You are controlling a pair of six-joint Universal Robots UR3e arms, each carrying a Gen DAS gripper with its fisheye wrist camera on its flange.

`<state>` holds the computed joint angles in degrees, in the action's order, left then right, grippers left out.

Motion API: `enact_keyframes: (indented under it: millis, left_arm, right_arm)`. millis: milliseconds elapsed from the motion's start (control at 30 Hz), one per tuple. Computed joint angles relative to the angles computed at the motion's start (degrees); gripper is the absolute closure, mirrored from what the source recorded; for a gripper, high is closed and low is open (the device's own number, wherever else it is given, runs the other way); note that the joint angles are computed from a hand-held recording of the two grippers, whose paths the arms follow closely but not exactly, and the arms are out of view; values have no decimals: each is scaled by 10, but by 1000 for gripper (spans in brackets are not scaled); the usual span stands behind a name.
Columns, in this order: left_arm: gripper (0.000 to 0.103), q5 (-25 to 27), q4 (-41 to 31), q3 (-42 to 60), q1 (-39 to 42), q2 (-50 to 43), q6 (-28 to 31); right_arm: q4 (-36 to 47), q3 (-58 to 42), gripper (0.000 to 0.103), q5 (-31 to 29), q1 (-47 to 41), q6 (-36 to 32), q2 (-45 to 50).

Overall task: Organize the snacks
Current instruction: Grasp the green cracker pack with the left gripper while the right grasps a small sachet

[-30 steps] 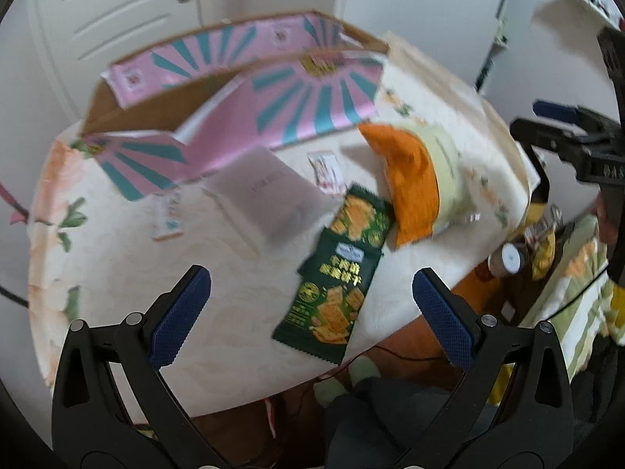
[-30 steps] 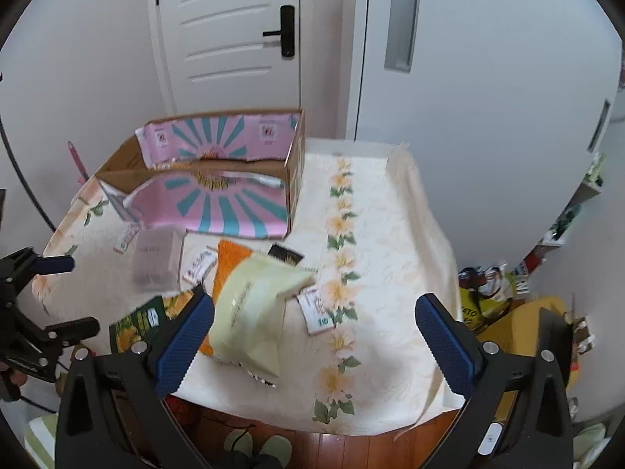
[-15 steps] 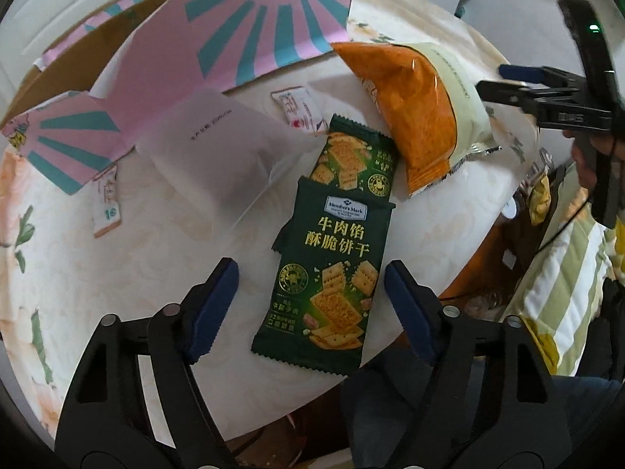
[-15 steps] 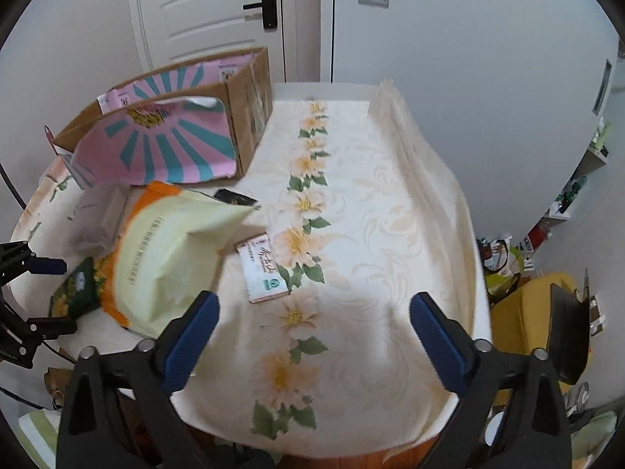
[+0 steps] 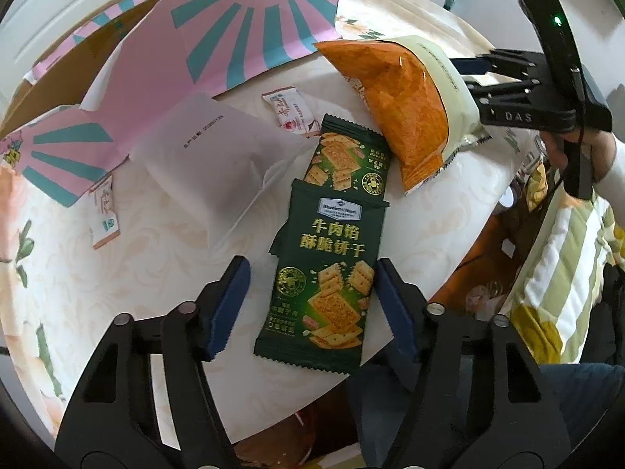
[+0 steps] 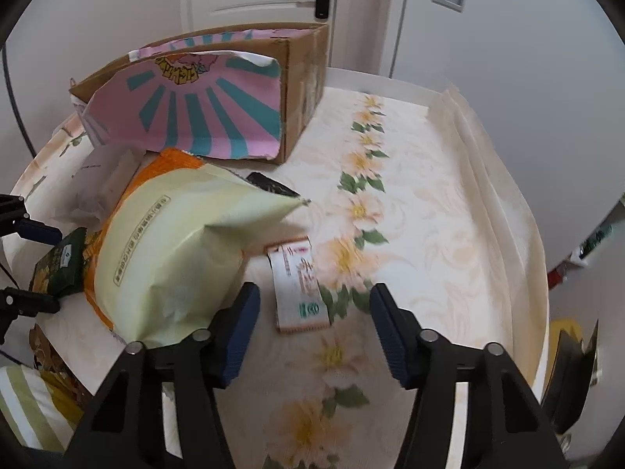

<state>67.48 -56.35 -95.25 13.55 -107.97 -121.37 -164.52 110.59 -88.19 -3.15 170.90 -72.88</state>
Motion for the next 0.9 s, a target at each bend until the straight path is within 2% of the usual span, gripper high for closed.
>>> enact_keyframes:
  millis: [100,233,600,900]
  left_arm:
    - [54,0,-18,11,2,-1,13]
    - [59,2,-31,19,4,-1,25]
    - [61,-6,-58,18,16,14,24]
    - [61,-22,-107,57,24,35,3]
  right_arm:
    - [12,-6,69,34,-11,-26,1]
    - [25,-15,82,48,-9,-48,2]
    - [15,-13,82,40,-5,-26,2]
    - [47,-12,82,36,-20,-10,-37]
